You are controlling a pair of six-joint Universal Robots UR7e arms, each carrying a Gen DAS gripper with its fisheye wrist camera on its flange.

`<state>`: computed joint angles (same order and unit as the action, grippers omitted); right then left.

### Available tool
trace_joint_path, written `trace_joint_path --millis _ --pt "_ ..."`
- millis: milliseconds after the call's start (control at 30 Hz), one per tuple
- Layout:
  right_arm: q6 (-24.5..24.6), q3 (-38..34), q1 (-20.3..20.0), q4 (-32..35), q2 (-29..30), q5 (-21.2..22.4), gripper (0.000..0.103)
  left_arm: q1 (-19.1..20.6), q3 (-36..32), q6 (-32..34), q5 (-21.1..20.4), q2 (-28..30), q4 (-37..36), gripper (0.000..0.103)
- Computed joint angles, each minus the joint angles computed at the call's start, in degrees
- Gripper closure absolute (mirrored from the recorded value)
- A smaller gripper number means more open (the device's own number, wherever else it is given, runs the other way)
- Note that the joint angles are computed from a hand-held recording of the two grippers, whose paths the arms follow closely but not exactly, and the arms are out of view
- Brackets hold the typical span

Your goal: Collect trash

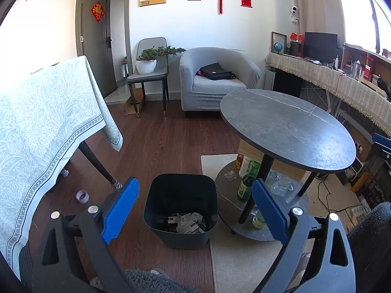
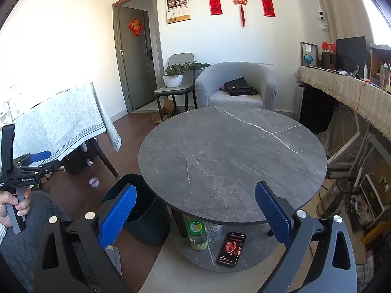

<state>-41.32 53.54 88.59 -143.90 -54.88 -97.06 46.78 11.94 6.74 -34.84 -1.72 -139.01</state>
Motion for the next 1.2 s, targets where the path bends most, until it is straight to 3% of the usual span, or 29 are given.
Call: trace_joint_path --millis 667,1200 --pt "0.8 0.1 0.2 1.5 -0.3 0.1 0.004 0.2 0.2 -0.8 -0.1 -0.1 0.9 0.008" --pt "-1.3 0.9 1.0 0.6 -0.2 -1.1 0.004 0.2 1.4 -1.7 0.0 -0.7 0.6 0.008"
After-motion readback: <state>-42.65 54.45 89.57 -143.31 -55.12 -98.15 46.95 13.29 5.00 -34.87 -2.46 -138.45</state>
